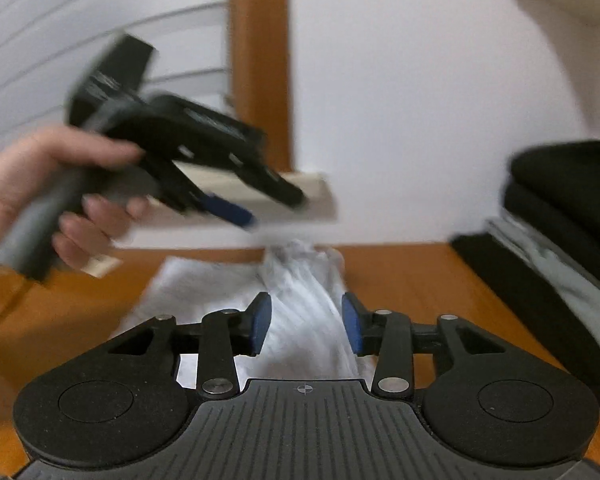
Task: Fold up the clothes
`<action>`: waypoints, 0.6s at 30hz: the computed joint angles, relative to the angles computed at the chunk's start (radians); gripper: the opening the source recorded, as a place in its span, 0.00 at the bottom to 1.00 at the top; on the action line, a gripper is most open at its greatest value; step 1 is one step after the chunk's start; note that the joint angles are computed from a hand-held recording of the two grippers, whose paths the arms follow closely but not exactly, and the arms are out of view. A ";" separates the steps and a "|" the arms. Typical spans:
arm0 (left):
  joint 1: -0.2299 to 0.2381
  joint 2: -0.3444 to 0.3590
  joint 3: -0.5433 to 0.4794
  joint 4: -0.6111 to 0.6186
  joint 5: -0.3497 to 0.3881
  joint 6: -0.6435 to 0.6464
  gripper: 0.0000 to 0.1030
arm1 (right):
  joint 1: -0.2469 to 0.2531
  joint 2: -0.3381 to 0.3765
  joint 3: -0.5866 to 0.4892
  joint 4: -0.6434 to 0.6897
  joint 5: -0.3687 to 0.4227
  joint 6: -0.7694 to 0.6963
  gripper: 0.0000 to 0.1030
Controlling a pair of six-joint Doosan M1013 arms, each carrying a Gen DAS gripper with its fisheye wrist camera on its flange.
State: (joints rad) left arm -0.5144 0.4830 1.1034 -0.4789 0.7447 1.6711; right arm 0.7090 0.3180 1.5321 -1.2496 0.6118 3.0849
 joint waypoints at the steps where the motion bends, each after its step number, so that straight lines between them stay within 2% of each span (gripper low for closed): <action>1: 0.002 -0.007 0.010 -0.009 -0.013 0.012 0.76 | 0.001 -0.001 0.004 -0.009 0.006 0.010 0.39; 3: 0.008 -0.022 0.030 -0.028 -0.037 0.035 0.77 | 0.003 0.001 0.005 -0.023 0.003 0.027 0.39; 5: 0.020 -0.031 0.048 -0.053 -0.047 0.052 0.78 | 0.002 0.007 -0.001 -0.006 -0.040 0.016 0.41; 8: 0.040 -0.037 0.063 -0.054 -0.044 0.059 0.78 | -0.003 0.028 -0.027 0.118 -0.108 -0.108 0.41; 11: 0.056 -0.049 0.090 -0.002 -0.036 0.045 0.78 | 0.000 0.072 -0.078 0.290 -0.064 -0.319 0.41; 12: 0.061 -0.050 0.097 0.003 -0.032 0.052 0.78 | -0.001 0.076 -0.077 0.307 -0.047 -0.344 0.40; 15: 0.074 -0.049 0.113 0.006 -0.030 0.098 0.76 | -0.015 0.061 -0.035 0.287 -0.059 -0.327 0.40; 17: 0.080 -0.045 0.118 -0.014 -0.028 0.149 0.74 | -0.019 0.048 -0.025 0.282 -0.024 -0.362 0.28; 18: 0.083 -0.041 0.115 -0.027 -0.021 0.173 0.73 | -0.022 0.044 -0.022 0.277 0.001 -0.384 0.27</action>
State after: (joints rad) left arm -0.4315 0.4418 1.2180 -0.5055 0.7236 1.8441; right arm 0.6867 0.3622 1.5104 -0.9730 0.6124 2.7005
